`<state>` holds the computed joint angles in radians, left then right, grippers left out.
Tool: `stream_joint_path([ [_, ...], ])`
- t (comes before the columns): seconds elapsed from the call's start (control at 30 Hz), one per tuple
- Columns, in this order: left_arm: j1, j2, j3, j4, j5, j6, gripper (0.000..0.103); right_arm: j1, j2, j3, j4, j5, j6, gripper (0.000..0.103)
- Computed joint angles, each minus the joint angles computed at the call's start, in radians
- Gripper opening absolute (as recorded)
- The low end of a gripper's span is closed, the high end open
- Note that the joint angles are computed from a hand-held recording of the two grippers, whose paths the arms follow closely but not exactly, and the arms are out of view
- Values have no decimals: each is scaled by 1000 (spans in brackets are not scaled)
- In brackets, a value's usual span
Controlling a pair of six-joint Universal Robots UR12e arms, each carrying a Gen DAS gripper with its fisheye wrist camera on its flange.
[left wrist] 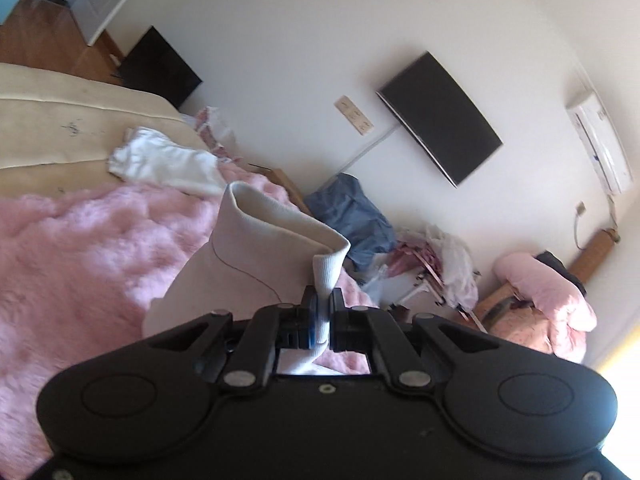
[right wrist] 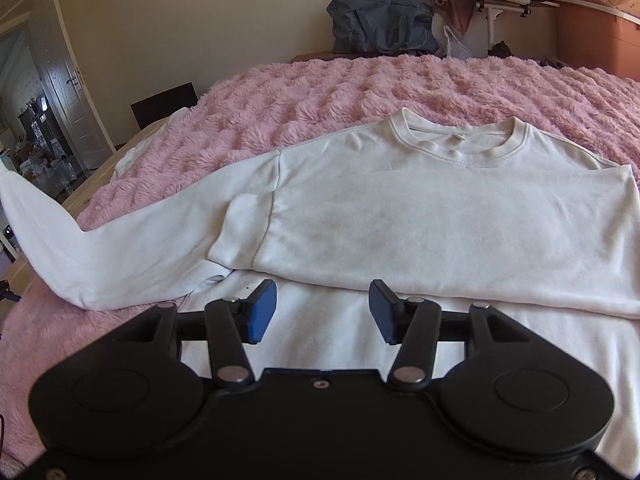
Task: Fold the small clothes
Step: 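Lift the held sleeve across the shirt body and release it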
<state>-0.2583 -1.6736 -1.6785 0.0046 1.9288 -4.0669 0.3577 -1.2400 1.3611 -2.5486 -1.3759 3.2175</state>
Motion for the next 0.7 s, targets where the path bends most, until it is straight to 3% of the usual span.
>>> stream_joint_path([
  [0.4,-96,-280,353,2,-248,52,2,-102,-112,123,-50,-17,30,55],
  [0.7,-174,-517,637,-135,-403,18,2,-184,-181,209,-73,-16,33,57],
])
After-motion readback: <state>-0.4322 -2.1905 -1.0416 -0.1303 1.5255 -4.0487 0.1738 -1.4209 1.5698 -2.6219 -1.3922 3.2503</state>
